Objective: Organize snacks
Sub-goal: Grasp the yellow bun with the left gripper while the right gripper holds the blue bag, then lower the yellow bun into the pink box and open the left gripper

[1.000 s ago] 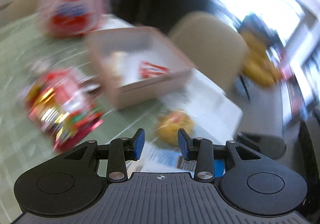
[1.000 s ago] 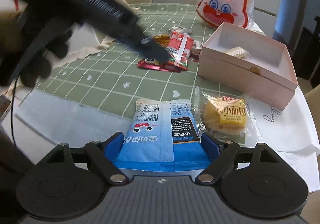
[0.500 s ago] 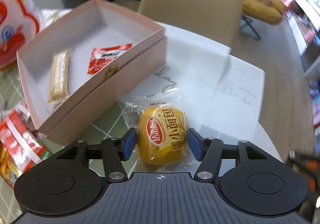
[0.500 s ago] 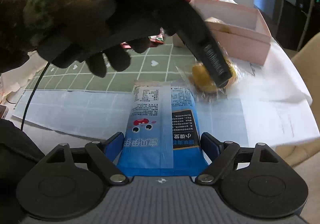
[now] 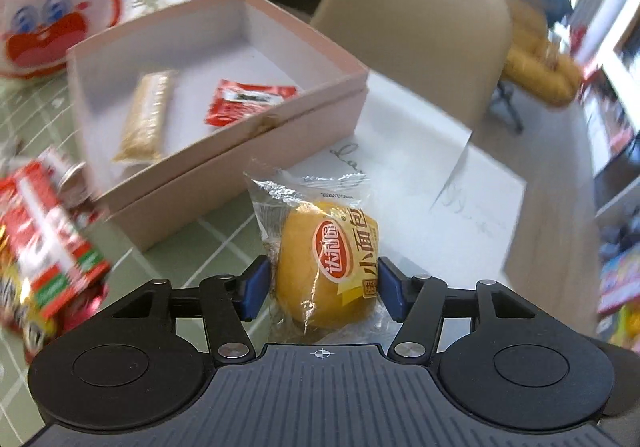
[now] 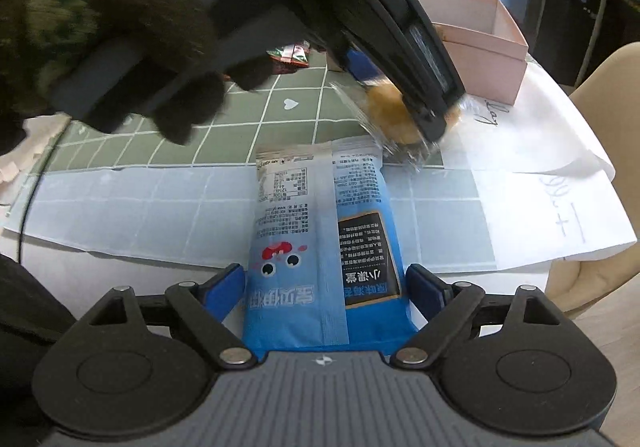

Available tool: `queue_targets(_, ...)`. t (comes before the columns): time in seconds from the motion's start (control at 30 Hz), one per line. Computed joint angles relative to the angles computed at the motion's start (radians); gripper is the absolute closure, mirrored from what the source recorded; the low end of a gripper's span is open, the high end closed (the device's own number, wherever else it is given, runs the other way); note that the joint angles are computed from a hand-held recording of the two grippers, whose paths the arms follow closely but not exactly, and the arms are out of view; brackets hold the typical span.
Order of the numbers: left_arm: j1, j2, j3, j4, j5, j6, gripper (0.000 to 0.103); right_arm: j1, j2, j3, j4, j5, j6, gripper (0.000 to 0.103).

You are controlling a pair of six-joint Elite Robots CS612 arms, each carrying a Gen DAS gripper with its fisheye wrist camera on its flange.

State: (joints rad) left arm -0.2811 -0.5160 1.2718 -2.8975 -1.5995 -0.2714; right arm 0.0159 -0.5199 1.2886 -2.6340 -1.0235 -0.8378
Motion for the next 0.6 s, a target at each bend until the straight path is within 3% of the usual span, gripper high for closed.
queue_targets(0.23,0.028,-0.099,0.221,-0.206,0.018,-0.172,0.041,0.018,-0.021,0.034,-0.07,-0.029,-0.013,0.015)
queue_targets(0.4,0.038,-0.152,0.332,-0.177,0.03,-0.239,0.041,0.033,-0.012,0.007,-0.045,-0.042,0.0,0.015)
queue_targets(0.6,0.03,-0.189,0.412,-0.134,-0.063,-0.241,0.041,0.045,0.003,-0.031,0.007,-0.085,0.038,0.015)
